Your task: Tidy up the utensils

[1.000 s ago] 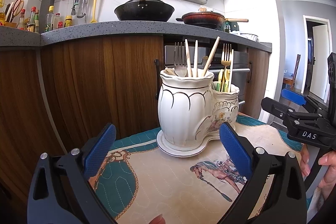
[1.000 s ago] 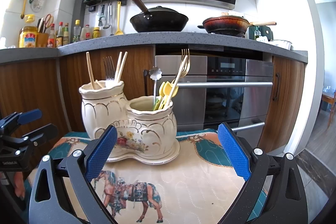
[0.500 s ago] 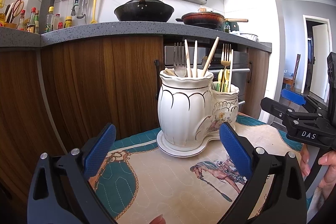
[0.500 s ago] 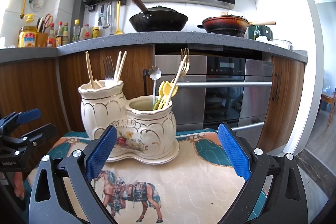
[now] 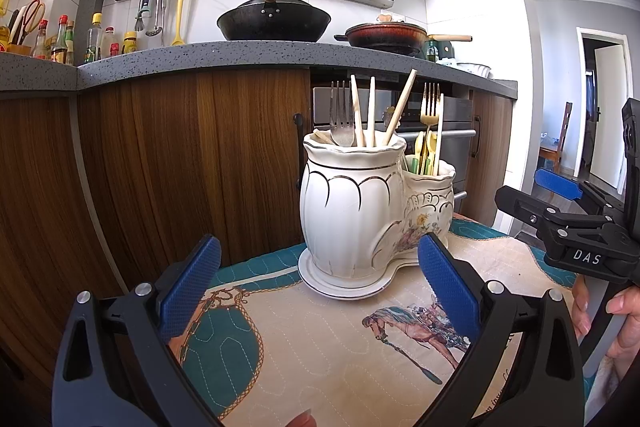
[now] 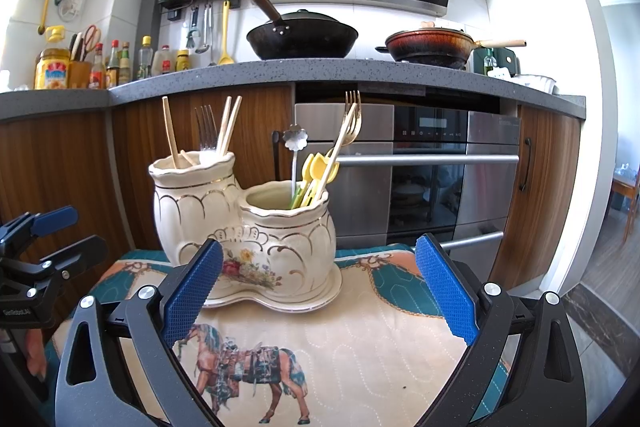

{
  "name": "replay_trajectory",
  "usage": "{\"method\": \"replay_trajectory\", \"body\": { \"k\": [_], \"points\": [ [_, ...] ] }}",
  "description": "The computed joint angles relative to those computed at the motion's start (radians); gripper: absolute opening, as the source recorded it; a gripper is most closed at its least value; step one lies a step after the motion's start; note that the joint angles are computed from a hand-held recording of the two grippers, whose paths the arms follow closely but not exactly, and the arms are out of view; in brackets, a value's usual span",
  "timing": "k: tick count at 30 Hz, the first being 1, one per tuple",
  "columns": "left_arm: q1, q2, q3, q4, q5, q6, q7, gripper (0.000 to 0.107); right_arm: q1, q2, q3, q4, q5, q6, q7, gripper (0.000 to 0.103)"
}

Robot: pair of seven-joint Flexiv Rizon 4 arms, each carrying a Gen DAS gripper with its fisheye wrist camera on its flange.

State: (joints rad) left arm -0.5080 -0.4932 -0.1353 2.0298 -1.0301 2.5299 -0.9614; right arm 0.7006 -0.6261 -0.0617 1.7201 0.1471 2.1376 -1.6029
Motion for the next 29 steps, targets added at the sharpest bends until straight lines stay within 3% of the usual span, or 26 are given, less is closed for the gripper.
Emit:
{"method": "replay_trajectory", "body": {
  "k": [29],
  "points": [
    [-0.006,-0.002,-0.006,-0.013,-0.039,-0.001,0.03,0.098,-0.002,0.001,0.001,0.0,0.0,-0.002,-0.001,0.096]
  ]
}}
